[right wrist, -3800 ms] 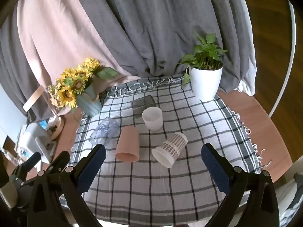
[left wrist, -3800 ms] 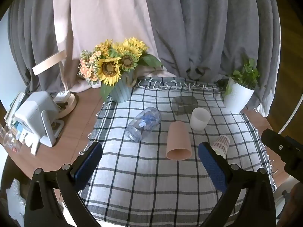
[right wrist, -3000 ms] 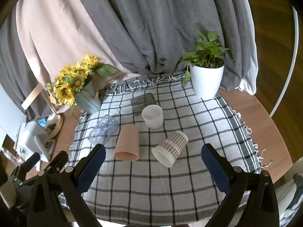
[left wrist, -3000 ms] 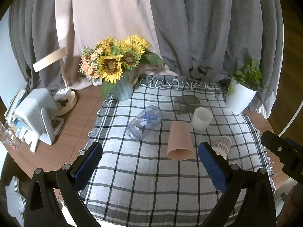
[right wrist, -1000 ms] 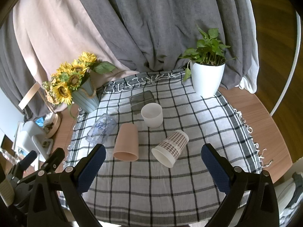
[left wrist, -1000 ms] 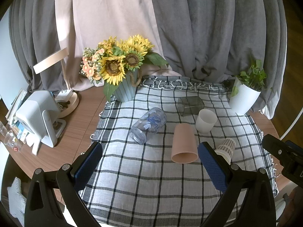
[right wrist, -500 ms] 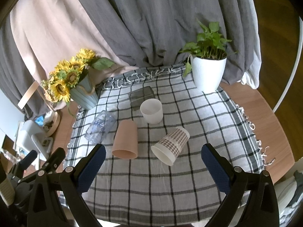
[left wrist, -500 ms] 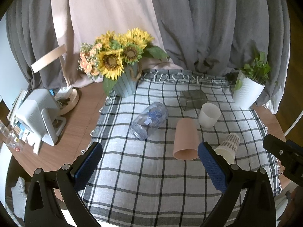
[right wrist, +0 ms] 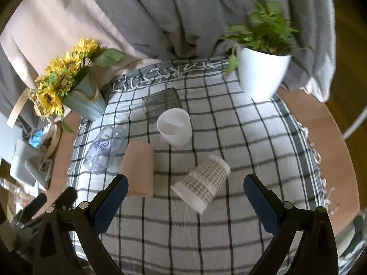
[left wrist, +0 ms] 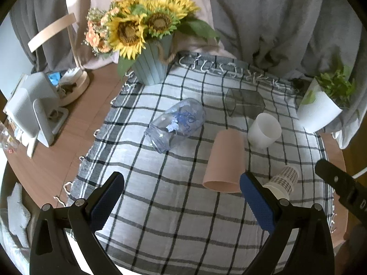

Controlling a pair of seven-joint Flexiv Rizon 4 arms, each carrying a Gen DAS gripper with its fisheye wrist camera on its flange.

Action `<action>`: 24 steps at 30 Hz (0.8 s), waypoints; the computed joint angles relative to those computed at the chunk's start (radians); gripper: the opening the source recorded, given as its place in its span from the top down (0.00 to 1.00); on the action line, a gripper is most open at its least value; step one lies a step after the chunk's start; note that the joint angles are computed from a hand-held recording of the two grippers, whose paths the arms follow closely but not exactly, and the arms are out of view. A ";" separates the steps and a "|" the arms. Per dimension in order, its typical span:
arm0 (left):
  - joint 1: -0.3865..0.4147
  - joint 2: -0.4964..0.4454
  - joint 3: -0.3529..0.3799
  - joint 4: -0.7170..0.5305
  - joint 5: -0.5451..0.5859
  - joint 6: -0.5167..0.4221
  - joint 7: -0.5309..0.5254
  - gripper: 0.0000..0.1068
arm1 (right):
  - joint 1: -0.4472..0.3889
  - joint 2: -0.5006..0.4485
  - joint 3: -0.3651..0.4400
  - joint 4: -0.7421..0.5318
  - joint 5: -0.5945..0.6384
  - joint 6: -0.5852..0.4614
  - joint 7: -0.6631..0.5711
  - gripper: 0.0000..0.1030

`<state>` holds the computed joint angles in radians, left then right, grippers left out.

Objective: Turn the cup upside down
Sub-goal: 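Move the right gripper down over the small white cup's rim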

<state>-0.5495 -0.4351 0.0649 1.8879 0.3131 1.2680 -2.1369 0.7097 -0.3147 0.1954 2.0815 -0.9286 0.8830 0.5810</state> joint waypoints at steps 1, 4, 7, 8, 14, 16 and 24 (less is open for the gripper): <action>-0.010 -0.011 0.008 -0.018 0.004 -0.014 -0.014 0.04 | -0.016 -0.007 -0.003 -0.001 0.006 0.023 -0.031 0.02; -0.045 -0.041 0.041 -0.077 0.038 -0.058 -0.070 0.04 | -0.053 -0.033 -0.017 -0.013 0.032 0.084 -0.120 0.02; -0.061 -0.074 0.053 -0.139 0.069 -0.104 -0.103 0.04 | -0.079 -0.072 -0.034 -0.042 0.068 0.128 -0.230 0.02; -0.066 -0.085 0.056 -0.161 0.081 -0.122 -0.113 0.04 | -0.089 -0.089 -0.038 -0.056 0.087 0.144 -0.273 0.02; -0.089 -0.140 0.076 -0.280 0.147 -0.228 -0.188 0.04 | -0.161 -0.198 0.001 -0.207 0.341 0.135 -0.662 0.02; -0.089 -0.164 0.078 -0.325 0.161 -0.264 -0.207 0.04 | -0.189 -0.242 0.027 -0.298 0.437 0.058 -0.809 0.02; -0.089 -0.226 0.076 -0.449 0.203 -0.397 -0.262 0.04 | -0.204 -0.397 0.030 -0.591 0.657 -0.186 -1.132 0.05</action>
